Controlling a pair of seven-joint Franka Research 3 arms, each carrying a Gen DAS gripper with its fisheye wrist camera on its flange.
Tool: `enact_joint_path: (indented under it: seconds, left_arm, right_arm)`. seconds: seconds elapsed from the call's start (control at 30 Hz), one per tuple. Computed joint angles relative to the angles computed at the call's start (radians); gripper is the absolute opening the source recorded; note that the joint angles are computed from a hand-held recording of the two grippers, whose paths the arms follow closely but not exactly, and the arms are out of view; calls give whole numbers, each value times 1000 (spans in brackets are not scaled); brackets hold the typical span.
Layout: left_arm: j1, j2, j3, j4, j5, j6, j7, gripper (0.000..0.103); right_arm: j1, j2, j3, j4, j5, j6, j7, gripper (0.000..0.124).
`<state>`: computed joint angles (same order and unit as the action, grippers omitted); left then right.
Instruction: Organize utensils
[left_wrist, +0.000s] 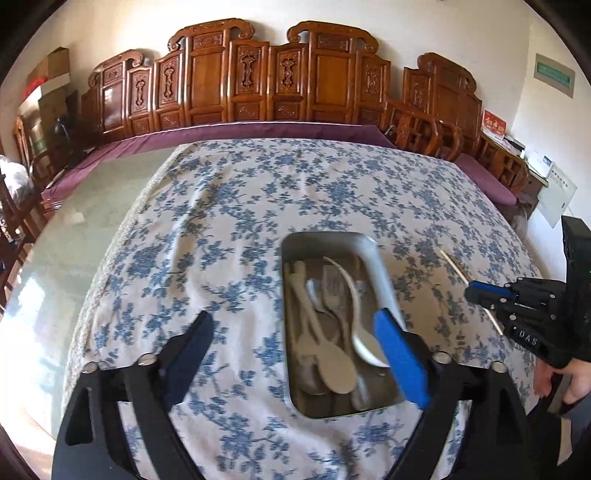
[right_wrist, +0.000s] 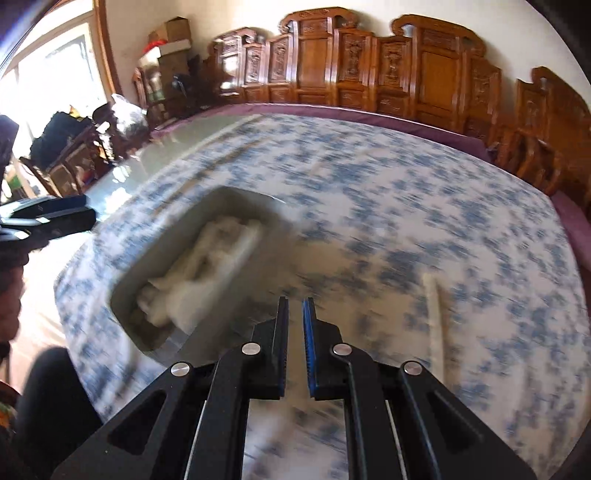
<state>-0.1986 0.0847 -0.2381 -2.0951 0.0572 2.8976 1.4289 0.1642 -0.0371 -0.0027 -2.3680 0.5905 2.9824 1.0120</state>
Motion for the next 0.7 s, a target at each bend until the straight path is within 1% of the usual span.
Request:
enact_joint_path:
  seconds: [0.07,0.17,0.23,0.4,0.43,0.57,0.7]
  left_arm:
    - [-12,9,-6,8,10,-1,-18,91]
    - [-30,24,-11,22,38,-4,-53,92]
    - [-43,33,-16,27,57,3,-75,93]
    - [-81,72,-29,55,105,-1,-136,93]
    - [-88,81,-33,64,112,-6,-145,93]
    - [-116,119,-39,100,147,-25,-173,93]
    - [-139,150,-42,137,177,-48,-196,93]
  right_arm:
    - [-26,-14,-20,-31,-33,0,6,11]
    - [-62,-24,-39,-73,-95,14,22,11]
    - [-76,-24,-50,-92,-101,15,17,11]
    - [-94,-8,-68,-112,-34,18,-46,11]
    - [-95,-1,-73,-110,3,15,-75,11]
    - [-106,12,-71,-106,78,0,-147,11]
    - [-117,30,-62,-97,102,-11,-182,11]
